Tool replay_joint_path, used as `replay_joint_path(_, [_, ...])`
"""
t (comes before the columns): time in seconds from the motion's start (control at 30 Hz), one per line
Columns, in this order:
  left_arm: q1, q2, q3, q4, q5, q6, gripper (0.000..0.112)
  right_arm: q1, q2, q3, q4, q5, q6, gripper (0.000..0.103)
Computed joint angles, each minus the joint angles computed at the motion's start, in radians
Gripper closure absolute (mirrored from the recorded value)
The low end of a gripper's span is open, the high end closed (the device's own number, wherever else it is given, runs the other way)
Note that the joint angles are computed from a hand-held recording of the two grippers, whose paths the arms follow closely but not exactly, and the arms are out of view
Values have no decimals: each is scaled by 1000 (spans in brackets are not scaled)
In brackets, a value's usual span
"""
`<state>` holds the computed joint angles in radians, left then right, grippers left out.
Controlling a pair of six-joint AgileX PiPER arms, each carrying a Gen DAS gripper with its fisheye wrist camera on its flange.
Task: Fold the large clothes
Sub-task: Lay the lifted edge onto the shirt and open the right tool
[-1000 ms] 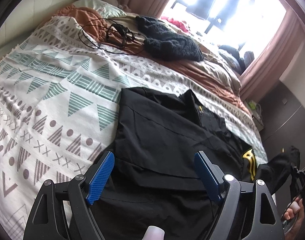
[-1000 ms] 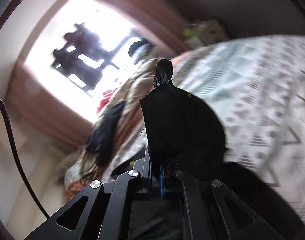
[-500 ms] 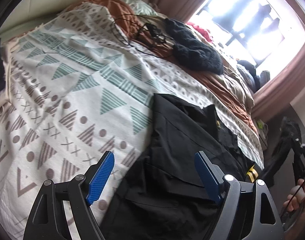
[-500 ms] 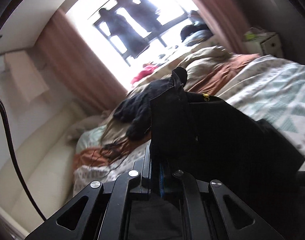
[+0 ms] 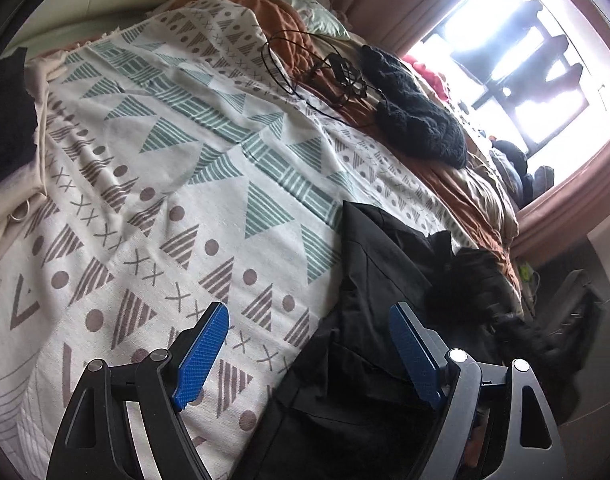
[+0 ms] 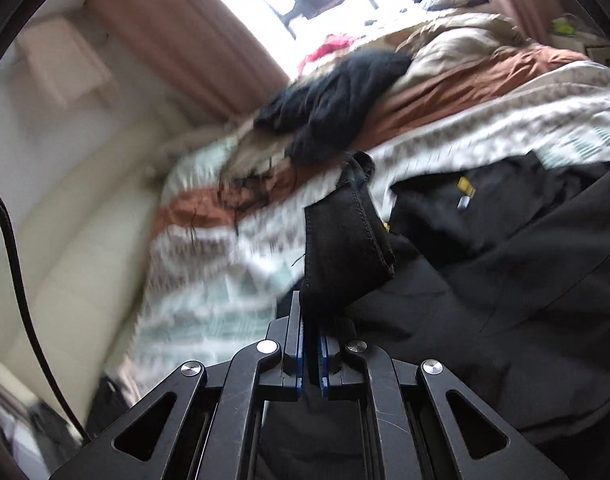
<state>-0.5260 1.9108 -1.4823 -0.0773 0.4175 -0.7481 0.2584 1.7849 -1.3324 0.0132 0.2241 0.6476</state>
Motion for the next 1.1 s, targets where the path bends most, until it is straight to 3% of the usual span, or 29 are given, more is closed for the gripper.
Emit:
replay_joint_path(0.07, [-3,-1,-1,20,2,-17,29,20,62,-66,50,99,-73,88])
replay_joint_path(0.1, [-4,0,-2,28,3,-24,29,18,85,-91,134,138,-162,66])
replay_joint_path(0.17, [-6,1,-5,34,6,-29,29,1,78,-59,305,164,-331,33])
replay_joint_path(0.2, [-7,2,-7,37,8,-30,29,-1,52,-12,347,130,-375,30])
replay_joint_path(0.37, [-35,11,-31,92,28,-63,29,-80,-80,171,566,112,-581,30])
replay_joint_path(0.57, [-89,27,-79,178,79,-117,29,-206,-288,374,401,105,-417,30])
replay_joint_path(0.7, [-131,11,-83,261,106,-189,29,-306,-435,494,424,122,-466,30])
replay_joint_path(0.87, [-197,-15,-88,366,151,-270,29,-489,-587,605,614,197,-697,30])
replay_joint_path(1.1, [-271,-72,-88,461,234,-350,29,-889,-743,741,904,415,-1064,30])
